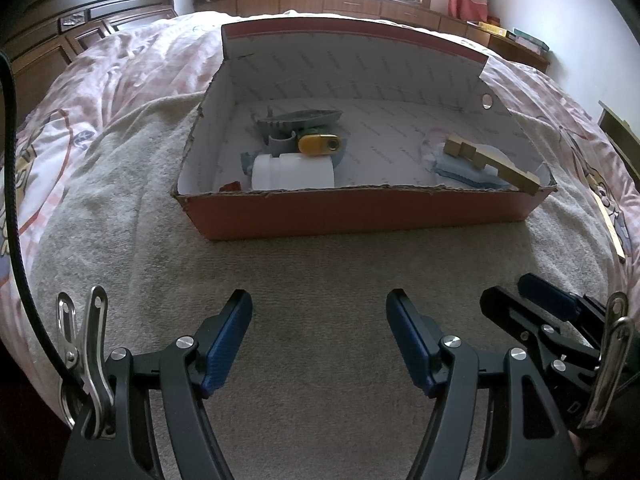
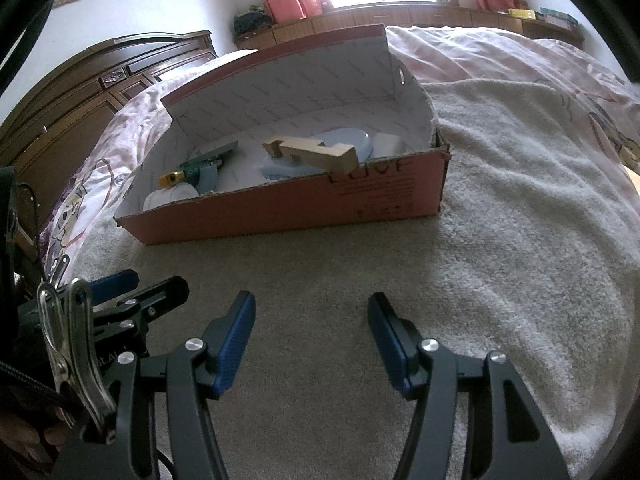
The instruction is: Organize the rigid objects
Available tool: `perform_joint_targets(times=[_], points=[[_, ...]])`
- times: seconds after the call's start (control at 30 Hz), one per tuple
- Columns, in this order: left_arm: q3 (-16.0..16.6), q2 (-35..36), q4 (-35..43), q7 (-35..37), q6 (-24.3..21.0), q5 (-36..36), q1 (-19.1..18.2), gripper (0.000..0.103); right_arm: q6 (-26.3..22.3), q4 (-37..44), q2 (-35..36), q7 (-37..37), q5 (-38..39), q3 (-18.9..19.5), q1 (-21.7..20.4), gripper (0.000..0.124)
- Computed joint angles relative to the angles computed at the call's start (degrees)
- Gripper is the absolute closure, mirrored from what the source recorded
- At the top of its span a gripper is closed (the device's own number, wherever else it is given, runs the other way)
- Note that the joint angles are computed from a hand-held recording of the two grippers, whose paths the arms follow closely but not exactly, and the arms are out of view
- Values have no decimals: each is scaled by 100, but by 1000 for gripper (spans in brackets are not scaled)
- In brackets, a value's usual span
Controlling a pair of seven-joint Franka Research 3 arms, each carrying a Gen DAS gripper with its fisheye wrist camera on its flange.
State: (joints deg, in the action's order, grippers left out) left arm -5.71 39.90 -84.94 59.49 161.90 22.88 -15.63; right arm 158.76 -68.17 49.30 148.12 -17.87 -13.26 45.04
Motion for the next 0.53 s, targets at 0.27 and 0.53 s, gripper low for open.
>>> perform_joint_targets(times=[0.27, 0.53], points=[[-4, 35, 55, 5, -59, -17, -17, 32, 0, 2, 1, -5, 11, -3, 2, 62], [-36, 67, 122, 48, -131, -55, 4, 32, -1, 10, 8, -6, 16, -2, 2, 62]])
